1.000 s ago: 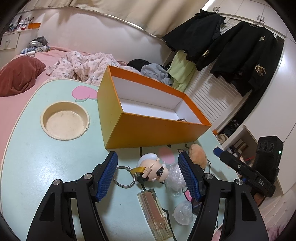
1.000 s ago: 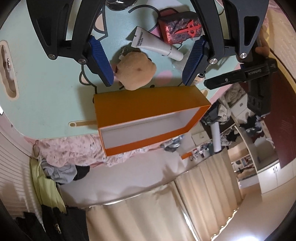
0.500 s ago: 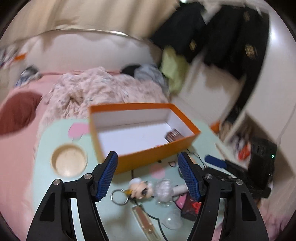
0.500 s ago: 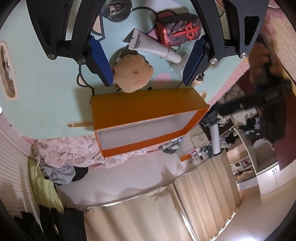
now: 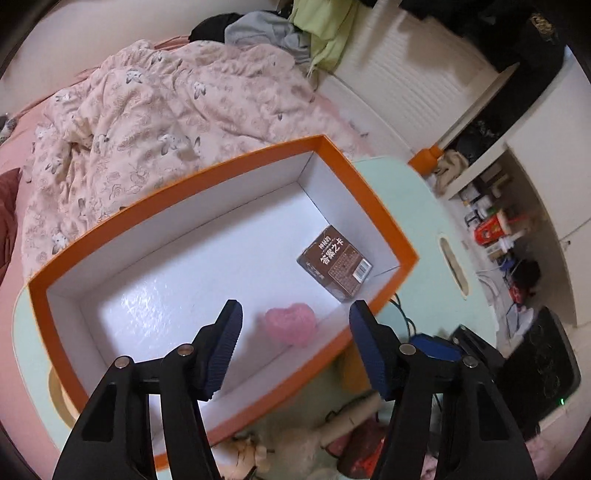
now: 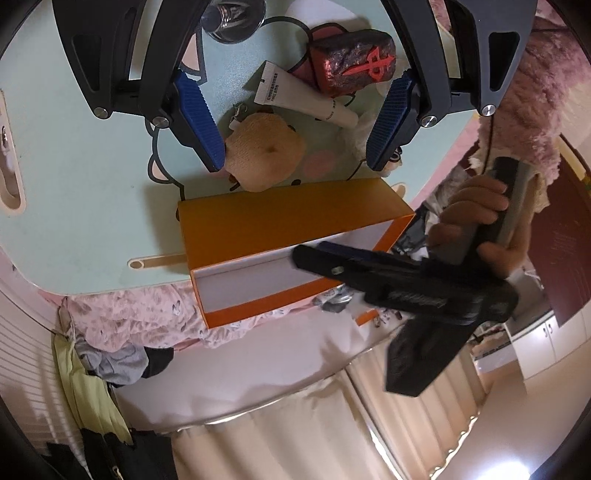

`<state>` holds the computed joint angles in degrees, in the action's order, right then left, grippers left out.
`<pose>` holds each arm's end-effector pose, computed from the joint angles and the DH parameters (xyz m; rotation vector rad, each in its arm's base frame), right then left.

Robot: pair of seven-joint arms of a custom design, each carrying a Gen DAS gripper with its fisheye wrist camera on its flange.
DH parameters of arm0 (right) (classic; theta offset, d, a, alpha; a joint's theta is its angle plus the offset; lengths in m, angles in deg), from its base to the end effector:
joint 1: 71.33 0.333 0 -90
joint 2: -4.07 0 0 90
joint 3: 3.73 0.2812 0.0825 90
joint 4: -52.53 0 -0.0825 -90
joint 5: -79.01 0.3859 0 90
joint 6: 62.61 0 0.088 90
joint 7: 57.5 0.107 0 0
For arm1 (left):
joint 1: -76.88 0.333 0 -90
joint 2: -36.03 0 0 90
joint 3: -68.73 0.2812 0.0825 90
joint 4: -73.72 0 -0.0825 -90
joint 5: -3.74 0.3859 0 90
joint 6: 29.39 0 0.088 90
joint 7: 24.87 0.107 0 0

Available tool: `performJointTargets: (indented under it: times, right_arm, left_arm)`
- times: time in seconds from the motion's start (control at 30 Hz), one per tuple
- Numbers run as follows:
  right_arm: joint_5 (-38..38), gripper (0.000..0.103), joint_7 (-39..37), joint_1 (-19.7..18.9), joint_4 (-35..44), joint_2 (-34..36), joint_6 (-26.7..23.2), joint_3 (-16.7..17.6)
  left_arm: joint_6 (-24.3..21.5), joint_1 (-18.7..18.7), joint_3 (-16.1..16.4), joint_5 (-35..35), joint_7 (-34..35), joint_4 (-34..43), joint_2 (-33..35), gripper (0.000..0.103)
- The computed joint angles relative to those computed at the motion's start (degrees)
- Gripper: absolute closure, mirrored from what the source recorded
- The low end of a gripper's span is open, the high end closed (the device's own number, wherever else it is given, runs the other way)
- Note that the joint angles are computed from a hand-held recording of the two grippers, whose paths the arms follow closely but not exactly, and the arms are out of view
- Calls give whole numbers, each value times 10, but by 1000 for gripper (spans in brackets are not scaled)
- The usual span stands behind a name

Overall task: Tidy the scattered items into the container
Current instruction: 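Move the open left tool into the box toward the pink glass heart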

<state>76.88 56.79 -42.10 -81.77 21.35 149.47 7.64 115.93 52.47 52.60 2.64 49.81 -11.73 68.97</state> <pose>0.4204 0.3626 0.3042 -1.6684 1.2502 -0.2106 0.5763 -0.4436 0.3704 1.7459 -2.4848 0.7964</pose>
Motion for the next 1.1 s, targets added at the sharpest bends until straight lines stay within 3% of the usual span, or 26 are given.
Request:
performJointTargets:
  times: [0.17,0.3,0.37,0.53,0.87,1.1]
  right_arm:
    - [9,24,-12,6,1,2,-1,-2]
    - [9,24,-12,4,4,4,-3,-1]
    - [7,24,-11,3,4,4,-2,0]
    - [7,24,-10,3,2,3,-1,-1]
    - [19,24,-20,8,6,4,-5,-3]
    - [22,23,-19,9,3,3,-3,-1]
  left_arm:
    - [-33,-8,2,8,2,41,21,44]
    - [-74,-21,21,16,-39,107,61,44]
    - [-88,-13,10,6,-26,125,76,44]
    - [-187,-35,14,30,24,220,133,44]
    - [-203,8,-27,-77,132,272,187,40]
    - [-186,-39,28,-11,81,263,172,44]
